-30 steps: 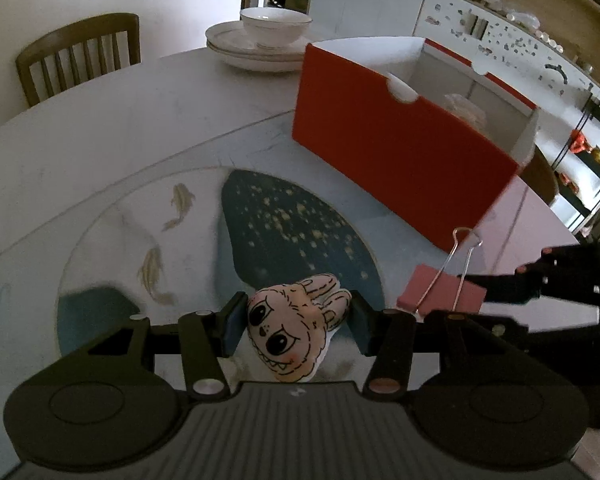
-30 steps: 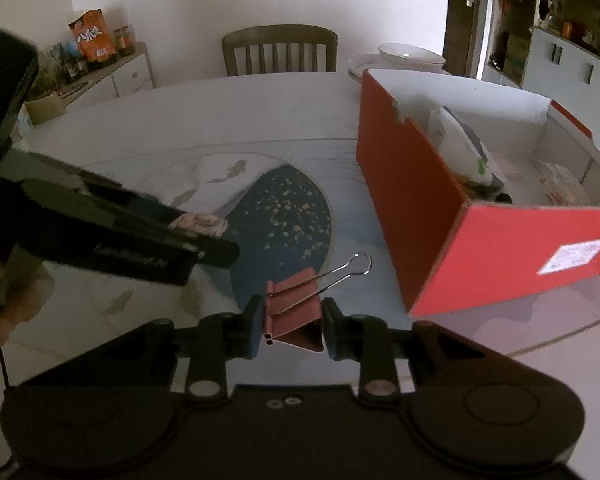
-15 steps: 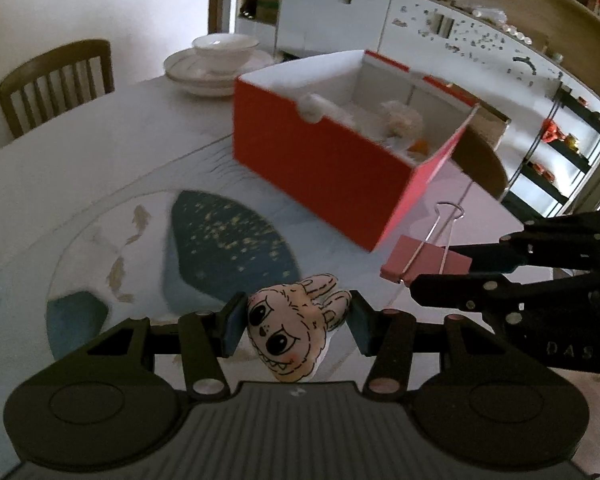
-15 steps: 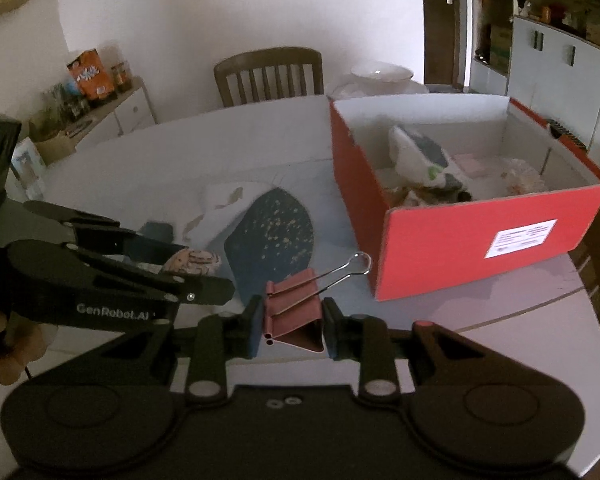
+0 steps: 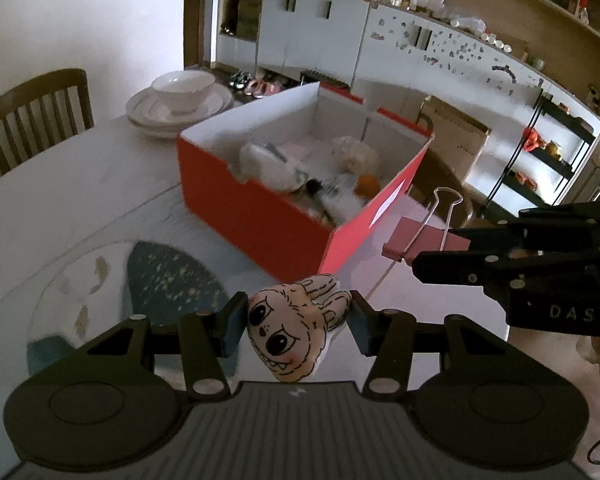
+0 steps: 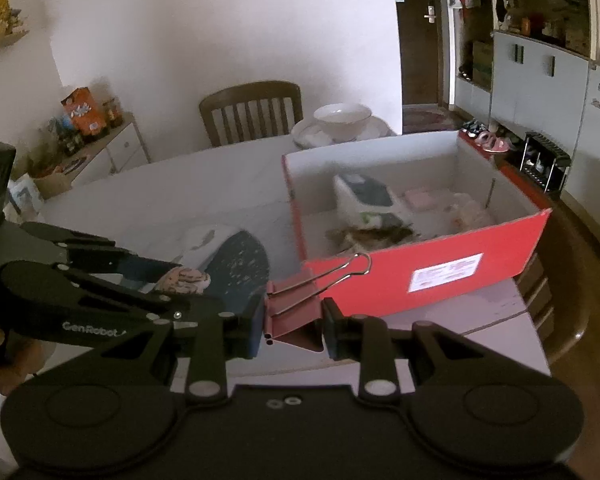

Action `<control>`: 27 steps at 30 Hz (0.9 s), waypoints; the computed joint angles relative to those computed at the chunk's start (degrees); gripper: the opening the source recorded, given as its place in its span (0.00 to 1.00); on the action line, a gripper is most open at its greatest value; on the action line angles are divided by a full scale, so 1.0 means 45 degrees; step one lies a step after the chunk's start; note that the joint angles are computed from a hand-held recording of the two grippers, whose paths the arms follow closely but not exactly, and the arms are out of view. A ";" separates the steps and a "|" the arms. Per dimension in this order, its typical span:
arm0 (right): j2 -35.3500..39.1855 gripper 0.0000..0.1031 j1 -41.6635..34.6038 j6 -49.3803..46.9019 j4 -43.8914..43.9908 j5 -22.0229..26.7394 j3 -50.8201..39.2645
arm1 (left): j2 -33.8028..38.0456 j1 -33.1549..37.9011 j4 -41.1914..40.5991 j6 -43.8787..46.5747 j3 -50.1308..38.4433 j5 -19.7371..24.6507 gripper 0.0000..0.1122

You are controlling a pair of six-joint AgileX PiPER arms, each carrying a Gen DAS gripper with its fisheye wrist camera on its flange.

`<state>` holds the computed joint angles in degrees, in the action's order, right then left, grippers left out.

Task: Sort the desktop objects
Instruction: 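Carry the binder clip and cookie over the red box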

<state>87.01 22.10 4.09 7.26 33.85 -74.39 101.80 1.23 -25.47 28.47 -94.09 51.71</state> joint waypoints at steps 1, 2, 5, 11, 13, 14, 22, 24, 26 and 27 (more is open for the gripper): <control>-0.0031 0.28 -0.0220 -0.0312 0.0257 0.0047 -0.0047 | 0.0081 -0.0101 0.0034 -0.0158 -0.0187 0.0027 0.46; -0.0051 0.28 -0.0400 -0.0580 0.0476 0.0072 -0.0080 | 0.0156 -0.0221 0.0086 -0.0339 -0.0370 0.0034 0.46; -0.0047 0.28 -0.1066 -0.1646 0.1345 0.0248 -0.0305 | 0.0372 -0.0585 0.0262 -0.0939 -0.0916 -0.0013 0.46; 0.0258 0.28 -0.2420 -0.3868 0.3175 0.0693 -0.0954 | 0.1031 -0.1363 0.0936 -0.2154 -0.2240 -0.0082 0.46; 0.0454 0.28 -0.2880 -0.4624 0.3795 0.0874 -0.1232 | 0.1263 -0.1602 0.1229 -0.2626 -0.2607 -0.0223 0.46; 0.0601 0.28 -0.3069 -0.4923 0.4025 0.0973 -0.1418 | 0.1402 -0.1705 0.1384 -0.2833 -0.2854 -0.0229 0.46; 0.2131 0.28 -0.4448 -0.6796 0.5440 0.1946 -0.3286 | 0.3103 -0.2507 0.2734 -0.4546 -0.5536 0.0293 0.46; 0.2590 0.28 -0.4673 -0.7062 0.5593 0.2116 -0.3808 | 0.3778 -0.2645 0.3060 -0.4975 -0.6598 0.0636 0.46; 0.3073 0.28 -0.4846 -0.7227 0.5662 0.2285 -0.4387 | 0.4621 -0.2728 0.3358 -0.5355 -0.7986 0.1233 0.46; 0.3376 0.28 -0.4933 -0.7278 0.5693 0.2402 -0.4764 | 0.5119 -0.2781 0.3536 -0.5574 -0.8834 0.1584 0.46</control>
